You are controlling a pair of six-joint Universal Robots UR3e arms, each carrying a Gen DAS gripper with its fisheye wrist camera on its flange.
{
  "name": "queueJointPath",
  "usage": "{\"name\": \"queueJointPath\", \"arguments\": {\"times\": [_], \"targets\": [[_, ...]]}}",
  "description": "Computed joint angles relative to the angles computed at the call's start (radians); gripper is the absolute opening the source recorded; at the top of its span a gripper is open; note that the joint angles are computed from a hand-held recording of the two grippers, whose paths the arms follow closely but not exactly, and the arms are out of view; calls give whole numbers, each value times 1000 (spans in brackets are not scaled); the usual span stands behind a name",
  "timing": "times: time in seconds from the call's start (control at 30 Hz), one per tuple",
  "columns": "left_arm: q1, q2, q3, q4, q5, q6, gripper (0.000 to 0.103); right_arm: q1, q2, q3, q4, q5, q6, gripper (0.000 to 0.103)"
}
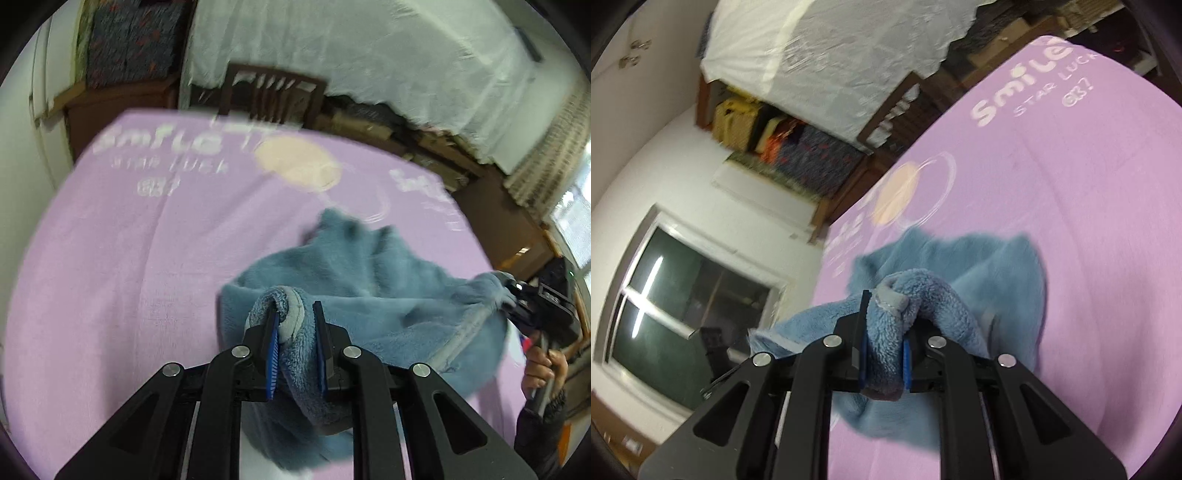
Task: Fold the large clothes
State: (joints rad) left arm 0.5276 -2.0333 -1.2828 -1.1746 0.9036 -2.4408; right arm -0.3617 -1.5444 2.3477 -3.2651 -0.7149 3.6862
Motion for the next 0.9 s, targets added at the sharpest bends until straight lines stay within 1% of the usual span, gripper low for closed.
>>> {"name": "queueJointPath", "arguments": {"times": [0.03, 0.07, 0.1, 0.13, 0.2, 0.23, 0.27, 0.3, 0.37, 0.4, 0.43, 0.47, 0.5, 0.53, 0.63, 0.67, 0.7, 0.8, 0.9], "targets": [[-12, -55, 49, -16, 11, -17, 17, 9, 74, -28, -39, -30, 23, 12], [-17, -94, 70, -17, 13, -29, 18, 9, 127, -36, -67, -39, 34, 12], [-10, -116, 63, -1, -17, -28, 18, 9, 175, -33, -98, -43, 44, 12], [-4, -112, 47, 15, -32, -24, 18, 16, 228, -38, -123, -54, 53, 12], [-2, -88, 11, 49, -33, -7, 18, 25, 326, -38, -212, -58, 60, 11], [-3, -79, -2, 63, -28, -2, 18, 18, 342, -33, -240, -45, 58, 11], [-1, -65, -18, 69, -27, 8, 19, 12, 333, -38, -215, -34, 47, 11], [3, -48, -34, 68, -29, 19, 23, 7, 323, -33, -216, -26, 50, 12], [30, 8, -59, 5, -61, 76, 36, -1, 295, -23, -207, -12, 28, 17], [51, 37, -67, -39, -87, 113, 51, -3, 266, -8, -200, -7, 15, 22], [77, 86, -113, -19, -110, 122, 83, -11, 238, 7, -195, 7, -1, 31], [92, 134, -186, 85, -117, 82, 93, -27, 204, 36, -214, 24, -12, 36], [127, 196, -268, 187, -134, 52, 99, -44, 166, 65, -223, 35, -24, 43], [151, 224, -307, 223, -156, 54, 99, -63, 124, 95, -222, 50, -44, 45], [207, 244, -298, 125, -219, 121, 99, -115, 52, 147, -234, 90, -77, 49], [204, 235, -300, 131, -215, 122, 99, -132, 37, 163, -232, 100, -90, 49], [192, 225, -302, 153, -199, 114, 99, -134, 22, 165, -215, 93, -98, 49], [121, 176, -320, 285, -114, 70, 99, -103, 35, 143, -176, 17, -123, 49], [48, 108, -293, 382, -33, 32, 99, -73, 53, 129, -144, -42, -154, 49]]}}
